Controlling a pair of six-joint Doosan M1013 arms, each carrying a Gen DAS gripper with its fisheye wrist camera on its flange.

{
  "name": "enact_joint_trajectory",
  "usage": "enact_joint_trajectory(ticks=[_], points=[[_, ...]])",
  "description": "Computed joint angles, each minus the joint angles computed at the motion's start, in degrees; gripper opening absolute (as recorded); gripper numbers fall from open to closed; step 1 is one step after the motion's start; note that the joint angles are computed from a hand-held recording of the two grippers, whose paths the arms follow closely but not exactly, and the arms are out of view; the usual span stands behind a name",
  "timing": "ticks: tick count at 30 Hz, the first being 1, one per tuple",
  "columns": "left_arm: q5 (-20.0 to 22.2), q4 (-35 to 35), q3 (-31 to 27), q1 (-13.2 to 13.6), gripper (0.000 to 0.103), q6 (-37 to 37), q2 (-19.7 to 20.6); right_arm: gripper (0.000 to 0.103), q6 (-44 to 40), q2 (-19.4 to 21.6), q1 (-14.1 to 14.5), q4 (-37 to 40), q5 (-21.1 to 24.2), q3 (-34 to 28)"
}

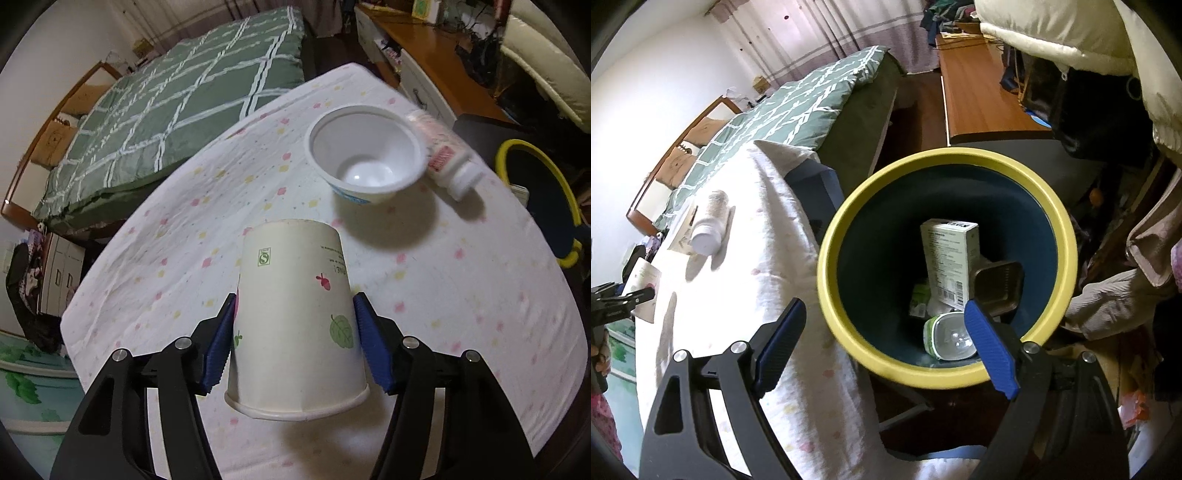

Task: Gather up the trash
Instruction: 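Carry the paper cup over the bin and open the left gripper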

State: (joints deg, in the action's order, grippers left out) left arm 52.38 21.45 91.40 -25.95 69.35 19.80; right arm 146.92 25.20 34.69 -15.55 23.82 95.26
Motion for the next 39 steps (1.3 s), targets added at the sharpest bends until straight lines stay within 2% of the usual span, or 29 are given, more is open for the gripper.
enact_joint_trajectory(ticks=[6,13,19,26,34,37,39], points=[[-2.28,1.65,3.12,-3.15,0.062,-0.18,-3.92,0.083,1.73,-1.29,0.6,-2.41,-0.59,0.88],[-4.65,-1.44,1.59,-7.61,0.062,4.68,-3.75,0.083,5.7,-3.62,0.65,-6.0,-1.62,3.87],[-5.32,-5.63,-3.99,-11.42,0.062,9.82,0.59,0.083,12.27,-6.34,0.03,-11.59,-2.16,7.83],[-3.3,-9.51,-13.6,-14.72,0.062,14.51,8.59,0.083,22.88,-9.81,-0.02,-22.91,-1.08,11.62],[-0.9,-10.52,-21.43,-16.29,0.065,14.85,15.62,0.083,28.04,-11.71,-0.21,-28.79,-0.13,13.79],[-2.08,-10.67,-22.11,-16.18,0.069,13.39,16.58,0.083,28.58,-11.73,-0.36,-29.12,0.14,13.92],[-3.19,-10.97,-22.17,-15.97,0.076,12.36,16.89,0.083,28.07,-11.6,-0.45,-28.49,0.12,13.83]])
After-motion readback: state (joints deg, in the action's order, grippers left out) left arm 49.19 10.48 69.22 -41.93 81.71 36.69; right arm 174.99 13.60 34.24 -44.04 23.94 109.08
